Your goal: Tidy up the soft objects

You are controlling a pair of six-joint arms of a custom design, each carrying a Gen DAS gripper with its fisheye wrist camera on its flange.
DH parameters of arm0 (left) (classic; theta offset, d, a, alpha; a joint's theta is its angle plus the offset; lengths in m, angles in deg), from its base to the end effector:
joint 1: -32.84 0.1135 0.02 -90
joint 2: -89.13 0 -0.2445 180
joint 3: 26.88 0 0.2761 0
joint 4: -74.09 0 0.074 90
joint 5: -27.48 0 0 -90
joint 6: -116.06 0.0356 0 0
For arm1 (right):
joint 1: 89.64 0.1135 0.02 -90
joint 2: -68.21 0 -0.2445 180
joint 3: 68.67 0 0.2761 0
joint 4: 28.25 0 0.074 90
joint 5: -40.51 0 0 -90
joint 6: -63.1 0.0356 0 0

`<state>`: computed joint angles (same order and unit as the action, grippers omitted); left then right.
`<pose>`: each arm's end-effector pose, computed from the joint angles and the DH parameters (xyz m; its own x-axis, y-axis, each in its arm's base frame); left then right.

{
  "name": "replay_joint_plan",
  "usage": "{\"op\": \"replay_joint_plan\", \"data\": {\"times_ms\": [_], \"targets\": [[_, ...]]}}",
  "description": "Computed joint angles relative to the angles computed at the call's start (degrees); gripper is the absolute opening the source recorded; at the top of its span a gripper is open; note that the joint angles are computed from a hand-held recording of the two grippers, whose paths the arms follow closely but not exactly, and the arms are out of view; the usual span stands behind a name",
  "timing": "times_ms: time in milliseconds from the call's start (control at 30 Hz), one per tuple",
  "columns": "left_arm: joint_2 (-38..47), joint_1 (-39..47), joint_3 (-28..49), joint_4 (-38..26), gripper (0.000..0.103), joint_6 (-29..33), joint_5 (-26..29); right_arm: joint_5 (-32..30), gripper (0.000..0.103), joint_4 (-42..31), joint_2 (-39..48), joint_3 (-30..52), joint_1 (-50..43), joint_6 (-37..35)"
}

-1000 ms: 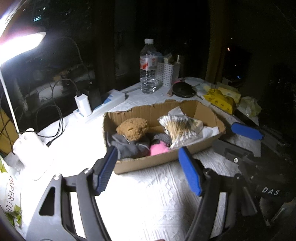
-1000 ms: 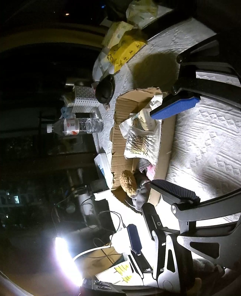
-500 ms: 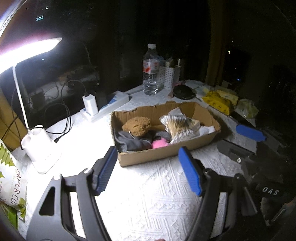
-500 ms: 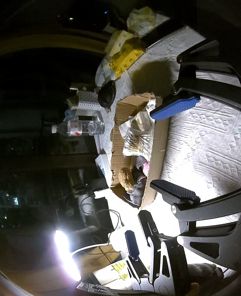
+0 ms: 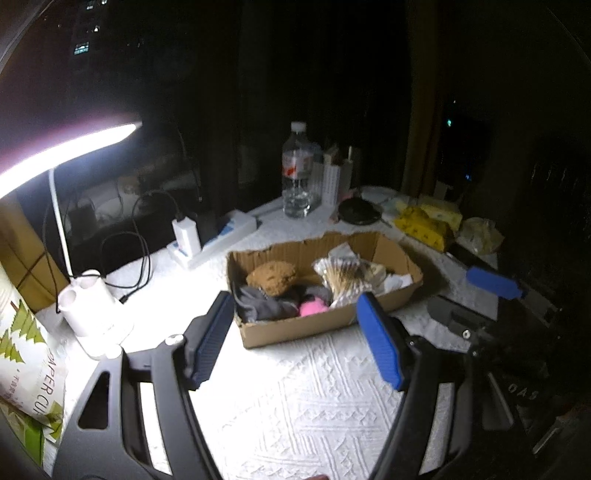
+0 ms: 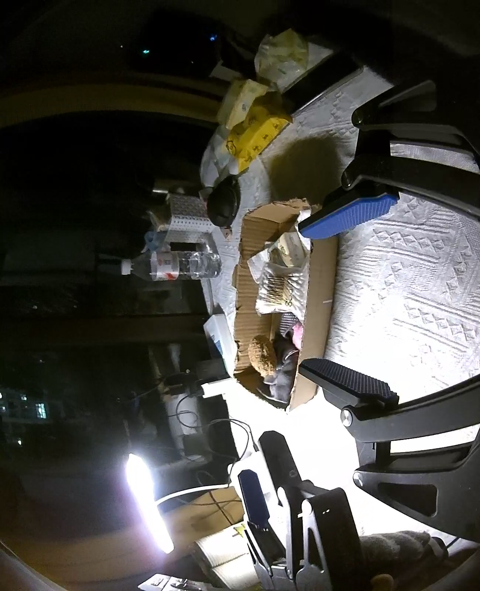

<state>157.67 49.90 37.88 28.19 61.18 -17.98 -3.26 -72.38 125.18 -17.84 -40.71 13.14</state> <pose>0.2658 0.0554 0.2471 -0.4669 0.2856 -0.8369 0.6032 0.7949 -0.0652 0.1667 0.1522 0.2131 -0.5273 0.0723 -0.8466 0.1579 0.9874 -0.0140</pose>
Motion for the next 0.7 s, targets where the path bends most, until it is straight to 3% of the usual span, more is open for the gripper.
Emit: {"op": "replay_joint_plan", "data": {"times_ms": [433,567,700], "targets": [[-5.5,3.8,-0.1,-1.7,0.079,1.0,6.3,8.1,0.071,-8.6,-1.5,3.2,6.4,6.8],[-6.0,4.5,0.3,-2.0,0.090,1.2,7.5,10.0,0.078,-10.9,-1.2,4.2,8.3,8.6],[-6.9,5.3,0.4,-2.5,0.094,1.5,8.4,11.7,0.078,-12.9,-0.7,5.5,9.6,10.5]]}}
